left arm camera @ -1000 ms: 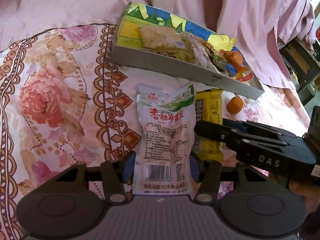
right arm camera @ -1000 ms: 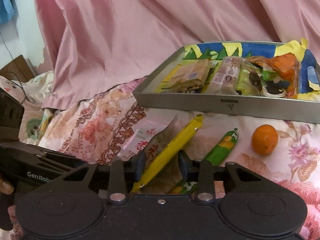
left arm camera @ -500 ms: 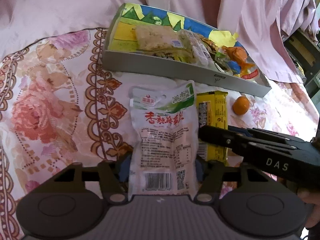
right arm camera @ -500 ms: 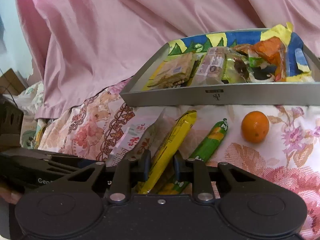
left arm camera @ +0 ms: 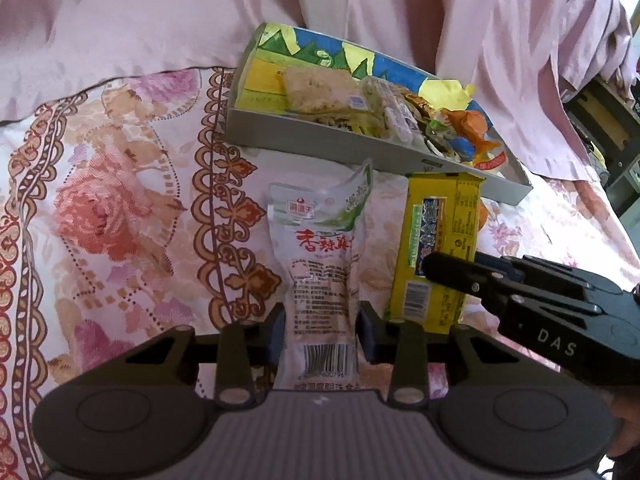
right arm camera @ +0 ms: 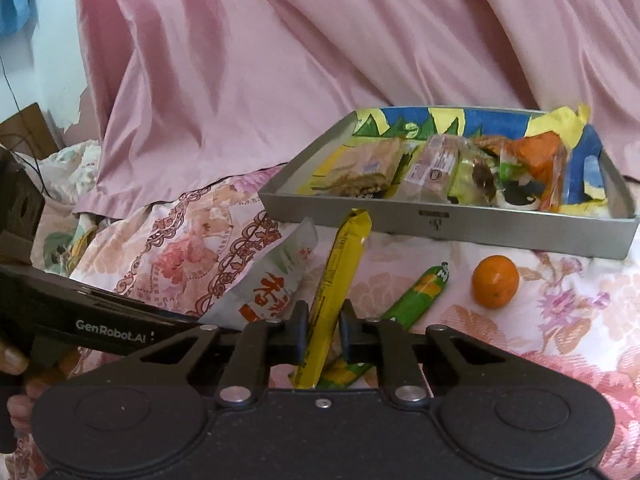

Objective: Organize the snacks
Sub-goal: 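Carry the white packet with the left tool while the right tool carries the yellow stick to the tray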

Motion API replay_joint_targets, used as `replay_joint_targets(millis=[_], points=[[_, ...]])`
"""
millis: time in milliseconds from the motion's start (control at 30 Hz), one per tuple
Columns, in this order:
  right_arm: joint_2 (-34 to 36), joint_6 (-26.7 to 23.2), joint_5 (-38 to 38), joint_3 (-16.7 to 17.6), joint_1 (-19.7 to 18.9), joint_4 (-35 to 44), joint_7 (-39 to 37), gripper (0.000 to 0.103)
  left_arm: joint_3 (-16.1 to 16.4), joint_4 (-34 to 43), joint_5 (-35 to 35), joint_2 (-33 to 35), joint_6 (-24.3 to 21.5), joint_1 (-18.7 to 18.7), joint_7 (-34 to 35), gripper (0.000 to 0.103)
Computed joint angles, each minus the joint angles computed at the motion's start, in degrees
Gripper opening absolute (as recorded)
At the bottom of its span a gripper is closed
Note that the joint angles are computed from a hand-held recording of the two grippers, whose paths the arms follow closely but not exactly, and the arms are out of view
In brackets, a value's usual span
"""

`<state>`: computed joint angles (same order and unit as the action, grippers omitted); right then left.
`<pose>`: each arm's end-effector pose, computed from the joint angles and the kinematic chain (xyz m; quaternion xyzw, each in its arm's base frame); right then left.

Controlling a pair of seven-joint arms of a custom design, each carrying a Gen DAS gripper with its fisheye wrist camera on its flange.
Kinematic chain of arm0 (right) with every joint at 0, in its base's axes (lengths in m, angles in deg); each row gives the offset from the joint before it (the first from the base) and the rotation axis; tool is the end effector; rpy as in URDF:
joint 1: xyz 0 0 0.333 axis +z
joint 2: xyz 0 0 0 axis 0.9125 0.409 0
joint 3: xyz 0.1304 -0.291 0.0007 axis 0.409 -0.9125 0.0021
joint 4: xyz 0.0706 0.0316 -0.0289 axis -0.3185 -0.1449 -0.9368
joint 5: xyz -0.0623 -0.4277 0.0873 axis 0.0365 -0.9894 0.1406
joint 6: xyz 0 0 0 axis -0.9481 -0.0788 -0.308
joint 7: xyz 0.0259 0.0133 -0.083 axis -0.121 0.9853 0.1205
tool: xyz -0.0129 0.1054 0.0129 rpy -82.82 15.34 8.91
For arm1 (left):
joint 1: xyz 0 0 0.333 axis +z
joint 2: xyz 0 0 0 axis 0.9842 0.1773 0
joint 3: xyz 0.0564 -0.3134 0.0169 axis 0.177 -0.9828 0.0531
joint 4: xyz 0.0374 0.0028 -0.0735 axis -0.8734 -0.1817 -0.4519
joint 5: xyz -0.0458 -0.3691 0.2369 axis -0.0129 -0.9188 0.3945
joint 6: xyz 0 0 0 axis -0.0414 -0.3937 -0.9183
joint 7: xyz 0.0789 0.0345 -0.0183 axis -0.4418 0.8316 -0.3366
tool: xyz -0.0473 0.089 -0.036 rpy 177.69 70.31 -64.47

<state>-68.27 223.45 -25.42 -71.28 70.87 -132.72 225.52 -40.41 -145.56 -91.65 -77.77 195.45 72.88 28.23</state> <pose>0.6243 0.1622 0.3600 -0.6947 0.5245 -0.1518 0.4683 0.6104 -0.1860 0.3666 -0.6338 0.6959 -0.3265 0.0867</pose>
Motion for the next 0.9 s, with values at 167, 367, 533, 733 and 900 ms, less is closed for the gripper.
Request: replay_joint_targets(millis=[167, 367, 533, 733, 900], points=[[-1.0, 0.0, 2.7, 0.2, -0.1, -1.8, -3.2, 0.016, -1.2, -1.4, -6.0, -1.4, 1.8, 0.8, 3.4, 0.040], [-3.1, 0.3, 13.7, 0.9, -0.1, -6.4, -15.3, 0.013, -2.0, -1.3, -11.0, -1.9, 5.6, 0.6, 7.1, 0.040], [-4.2, 0.1, 20.5, 2.1, -0.8, -8.4, -22.8, 0.011, -3.0, 1.5, -13.6, -0.5, 7.7, 0.9, 10.1, 0.040], [-4.8, -0.4, 27.0, 2.8, -1.4, -8.8, -29.1, 0.011, -3.9, 6.0, -12.0, 2.7, 9.5, 1.3, 11.0, 0.040], [-4.1, -1.7, 30.2, 3.1, -2.1, -6.5, -32.7, 0.011, -5.0, 12.0, -8.6, 7.4, 11.0, 2.1, 8.8, 0.040]])
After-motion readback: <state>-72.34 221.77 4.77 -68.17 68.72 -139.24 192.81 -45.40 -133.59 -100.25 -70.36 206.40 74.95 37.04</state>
